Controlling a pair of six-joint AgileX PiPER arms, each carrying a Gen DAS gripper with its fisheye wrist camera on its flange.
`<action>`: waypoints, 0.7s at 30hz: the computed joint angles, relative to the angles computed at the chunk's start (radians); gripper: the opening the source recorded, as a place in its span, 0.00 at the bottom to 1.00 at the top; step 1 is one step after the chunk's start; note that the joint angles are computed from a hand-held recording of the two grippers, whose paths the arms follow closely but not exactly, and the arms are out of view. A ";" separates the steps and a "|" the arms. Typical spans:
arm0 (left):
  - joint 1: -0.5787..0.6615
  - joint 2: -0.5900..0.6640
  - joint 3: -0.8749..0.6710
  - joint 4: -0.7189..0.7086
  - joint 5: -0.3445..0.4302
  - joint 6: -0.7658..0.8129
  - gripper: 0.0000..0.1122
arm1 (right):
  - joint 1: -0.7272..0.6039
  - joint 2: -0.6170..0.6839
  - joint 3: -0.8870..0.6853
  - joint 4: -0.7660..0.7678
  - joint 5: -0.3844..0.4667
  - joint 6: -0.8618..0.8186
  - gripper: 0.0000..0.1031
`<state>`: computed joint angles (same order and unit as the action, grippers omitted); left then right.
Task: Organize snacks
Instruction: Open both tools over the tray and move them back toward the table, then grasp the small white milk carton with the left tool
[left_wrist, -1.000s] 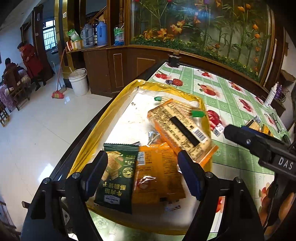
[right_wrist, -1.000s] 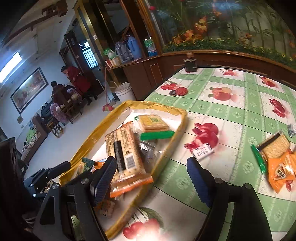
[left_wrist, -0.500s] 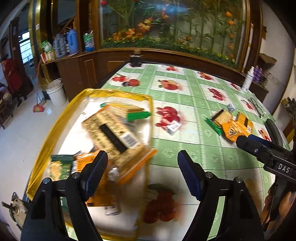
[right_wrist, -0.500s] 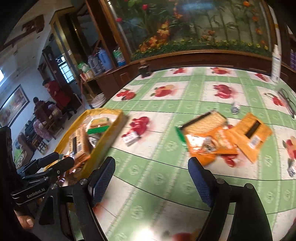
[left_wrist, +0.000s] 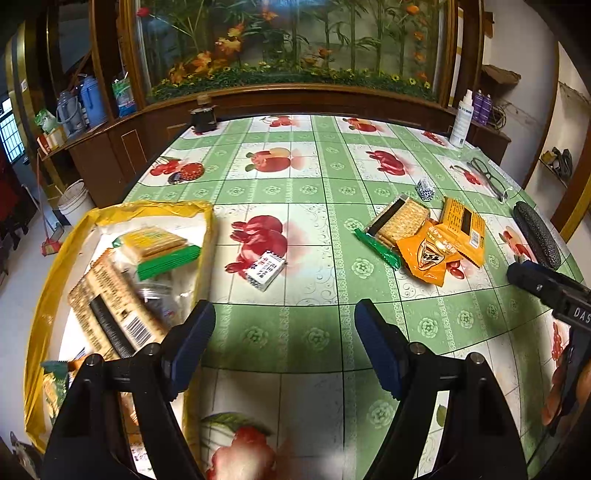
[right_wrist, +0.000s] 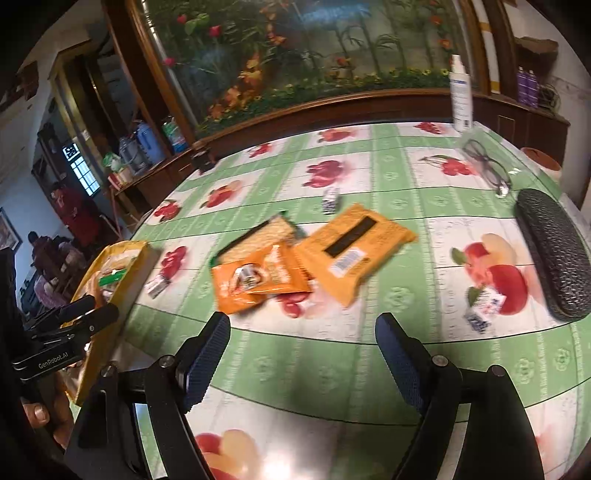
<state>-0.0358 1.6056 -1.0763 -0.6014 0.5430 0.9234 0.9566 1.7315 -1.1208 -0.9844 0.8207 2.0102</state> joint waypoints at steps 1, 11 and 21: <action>-0.007 0.015 -0.013 0.010 0.004 -0.014 0.69 | -0.004 -0.016 0.023 -0.003 0.004 0.012 0.80; -0.028 0.138 -0.119 0.040 0.039 -0.067 0.69 | -0.046 -0.137 0.206 0.057 0.097 0.044 0.81; -0.051 0.238 -0.221 0.112 0.054 -0.147 0.69 | -0.154 -0.082 0.182 0.121 0.028 -0.080 0.62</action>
<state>-0.0871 1.8431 -1.2974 -0.4896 0.5972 0.7760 0.8026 1.6493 -0.9384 -0.8637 0.8484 1.9304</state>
